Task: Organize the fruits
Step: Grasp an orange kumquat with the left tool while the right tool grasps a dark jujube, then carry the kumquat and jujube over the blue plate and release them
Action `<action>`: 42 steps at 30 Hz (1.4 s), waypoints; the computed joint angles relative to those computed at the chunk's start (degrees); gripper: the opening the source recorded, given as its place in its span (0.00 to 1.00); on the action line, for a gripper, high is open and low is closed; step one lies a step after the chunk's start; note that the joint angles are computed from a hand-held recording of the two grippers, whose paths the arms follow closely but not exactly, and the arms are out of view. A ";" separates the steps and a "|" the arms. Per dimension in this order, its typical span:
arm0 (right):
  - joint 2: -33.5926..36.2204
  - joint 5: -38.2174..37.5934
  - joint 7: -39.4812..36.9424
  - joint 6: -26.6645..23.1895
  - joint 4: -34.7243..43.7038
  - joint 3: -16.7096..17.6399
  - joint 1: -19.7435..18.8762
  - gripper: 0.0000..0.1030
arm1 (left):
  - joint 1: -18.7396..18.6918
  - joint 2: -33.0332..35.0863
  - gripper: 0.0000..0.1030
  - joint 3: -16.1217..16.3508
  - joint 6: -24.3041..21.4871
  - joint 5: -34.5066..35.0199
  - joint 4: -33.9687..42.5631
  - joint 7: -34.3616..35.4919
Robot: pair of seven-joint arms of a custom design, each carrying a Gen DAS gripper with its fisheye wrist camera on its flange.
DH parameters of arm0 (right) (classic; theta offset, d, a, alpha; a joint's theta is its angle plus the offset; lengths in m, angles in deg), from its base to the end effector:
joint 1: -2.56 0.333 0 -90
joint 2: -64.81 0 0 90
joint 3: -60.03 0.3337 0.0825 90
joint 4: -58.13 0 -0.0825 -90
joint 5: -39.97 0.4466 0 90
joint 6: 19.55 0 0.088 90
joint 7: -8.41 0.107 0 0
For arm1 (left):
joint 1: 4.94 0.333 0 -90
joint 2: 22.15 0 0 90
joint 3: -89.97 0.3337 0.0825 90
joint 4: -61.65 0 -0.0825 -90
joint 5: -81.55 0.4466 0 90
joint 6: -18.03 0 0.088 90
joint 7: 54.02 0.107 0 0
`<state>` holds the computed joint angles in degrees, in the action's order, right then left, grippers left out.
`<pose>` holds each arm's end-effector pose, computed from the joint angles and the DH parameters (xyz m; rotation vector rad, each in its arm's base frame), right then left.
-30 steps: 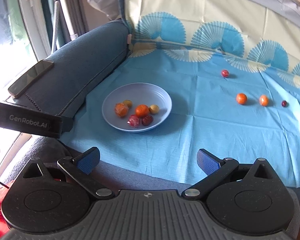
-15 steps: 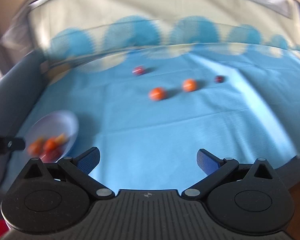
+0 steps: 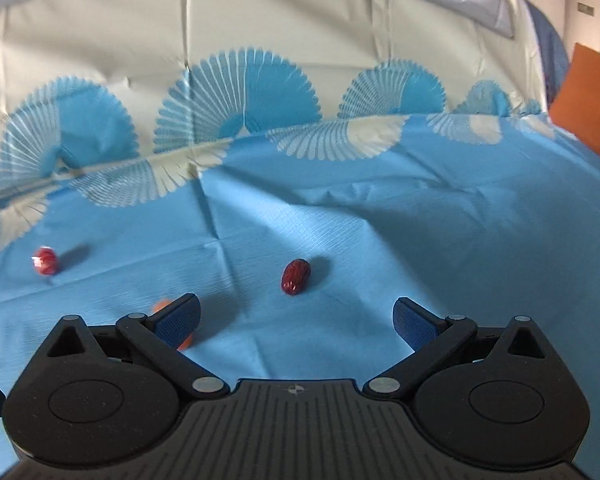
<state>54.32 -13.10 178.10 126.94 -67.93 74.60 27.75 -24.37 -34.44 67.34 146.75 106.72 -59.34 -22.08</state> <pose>0.4412 0.3889 0.5020 -1.6679 1.7135 -0.7563 0.4327 -0.3900 0.5347 -1.9313 1.8332 -0.4884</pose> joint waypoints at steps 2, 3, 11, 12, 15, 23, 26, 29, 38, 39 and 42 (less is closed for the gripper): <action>3.81 0.72 -0.65 2.36 1.98 -1.13 -0.58 0.98 | 0.52 3.31 1.00 0.02 0.77 2.01 1.38 -0.84; 5.49 0.63 -0.52 2.36 3.10 -1.43 -0.59 0.98 | 0.43 5.02 1.00 0.32 1.06 2.53 2.14 -0.59; 11.00 -8.35 2.59 1.11 5.75 -4.38 1.92 0.99 | -1.50 7.96 1.00 3.48 3.55 3.53 1.04 0.17; 10.54 -9.44 3.61 2.13 5.08 -4.66 1.91 0.99 | -1.52 7.83 1.00 3.48 3.60 3.54 0.93 0.15; 9.92 -11.79 5.37 3.05 4.40 -4.80 1.90 0.79 | -1.52 6.38 0.65 3.32 5.62 5.06 -0.46 -0.98; 5.51 -9.54 3.39 3.20 2.76 -3.61 1.81 0.20 | -0.69 -1.47 0.37 1.65 8.40 1.28 -4.46 2.05; -0.02 -9.93 4.10 2.53 0.23 -1.78 1.79 0.20 | -0.09 -7.85 0.37 0.00 6.43 0.12 -6.48 2.81; -6.23 -7.19 3.49 3.23 -2.46 0.44 2.01 0.20 | -0.16 -14.95 0.38 -1.83 0.86 -2.80 -7.50 4.28; -20.83 8.99 -1.78 3.85 -7.48 7.49 7.96 0.20 | -1.85 -37.53 0.38 -5.61 -26.67 -15.22 -8.16 6.40; -21.79 10.84 -2.50 4.17 -7.78 8.17 8.88 0.20 | -1.71 -39.49 0.38 -6.20 -30.67 -16.16 -7.62 6.38; -23.49 16.98 -7.05 4.41 -7.89 9.29 12.55 0.20 | -1.28 -45.90 0.38 -7.13 -39.53 -19.14 -7.21 5.06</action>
